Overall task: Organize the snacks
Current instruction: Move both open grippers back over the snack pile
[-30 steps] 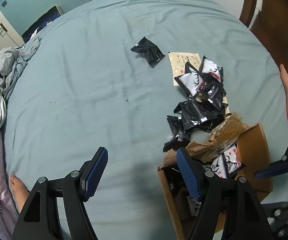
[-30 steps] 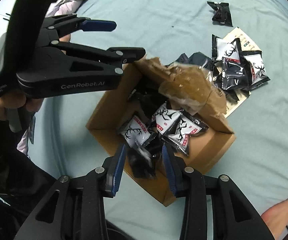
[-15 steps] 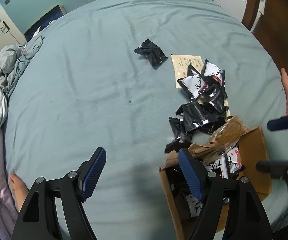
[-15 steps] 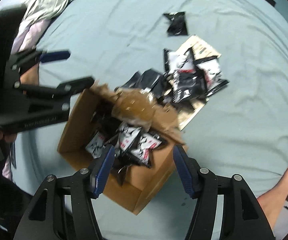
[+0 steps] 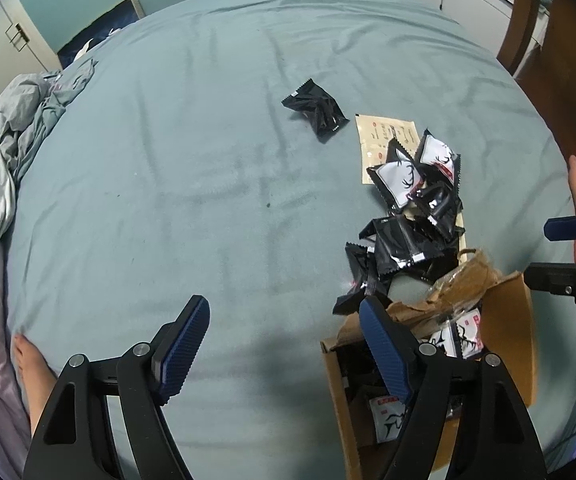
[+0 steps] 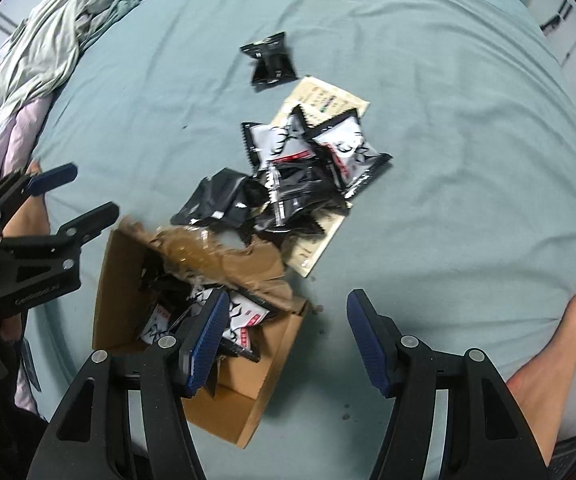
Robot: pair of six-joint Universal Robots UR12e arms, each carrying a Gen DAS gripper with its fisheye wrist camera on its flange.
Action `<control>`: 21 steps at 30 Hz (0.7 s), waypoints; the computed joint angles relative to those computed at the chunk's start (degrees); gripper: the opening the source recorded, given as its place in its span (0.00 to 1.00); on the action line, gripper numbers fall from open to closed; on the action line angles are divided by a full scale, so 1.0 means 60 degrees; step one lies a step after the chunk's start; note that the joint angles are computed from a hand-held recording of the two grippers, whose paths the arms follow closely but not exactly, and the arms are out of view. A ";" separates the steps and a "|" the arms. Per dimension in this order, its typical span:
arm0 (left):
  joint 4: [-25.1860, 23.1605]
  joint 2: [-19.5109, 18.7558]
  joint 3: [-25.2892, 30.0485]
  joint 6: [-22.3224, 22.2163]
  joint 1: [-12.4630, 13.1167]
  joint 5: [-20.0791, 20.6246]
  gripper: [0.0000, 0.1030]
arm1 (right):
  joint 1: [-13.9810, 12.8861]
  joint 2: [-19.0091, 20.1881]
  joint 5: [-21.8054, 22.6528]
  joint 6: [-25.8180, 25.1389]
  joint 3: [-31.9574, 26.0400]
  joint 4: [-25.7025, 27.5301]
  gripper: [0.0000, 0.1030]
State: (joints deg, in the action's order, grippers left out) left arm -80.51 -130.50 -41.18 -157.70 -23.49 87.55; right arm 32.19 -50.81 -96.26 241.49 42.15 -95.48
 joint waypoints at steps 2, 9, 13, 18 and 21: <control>0.0004 -0.0037 0.0050 -0.0049 -0.0010 0.0019 0.76 | -0.0039 -0.0068 0.0001 0.0150 0.0120 -0.0061 0.59; -0.0109 -0.0196 0.0287 -0.0215 -0.0050 0.0032 0.76 | -0.0083 -0.0160 -0.0198 0.0332 0.0257 -0.0159 0.59; -0.0188 -0.0308 0.0430 -0.0277 -0.0070 0.0076 0.76 | -0.0109 -0.0192 -0.0272 0.0242 0.0340 -0.0190 0.59; -0.0431 -0.0531 0.0797 -0.0606 -0.0057 0.0034 0.76 | -0.0184 -0.0283 -0.0286 0.0305 0.0553 -0.0262 0.59; -0.0573 -0.0685 0.1062 -0.0819 -0.0053 -0.0024 0.76 | -0.0239 -0.0371 -0.0285 0.0391 0.0736 -0.0398 0.59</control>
State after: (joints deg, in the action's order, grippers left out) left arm -83.95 -134.61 -34.81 -162.61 -23.80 87.41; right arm 30.75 -53.04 -97.97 243.84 46.56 -97.87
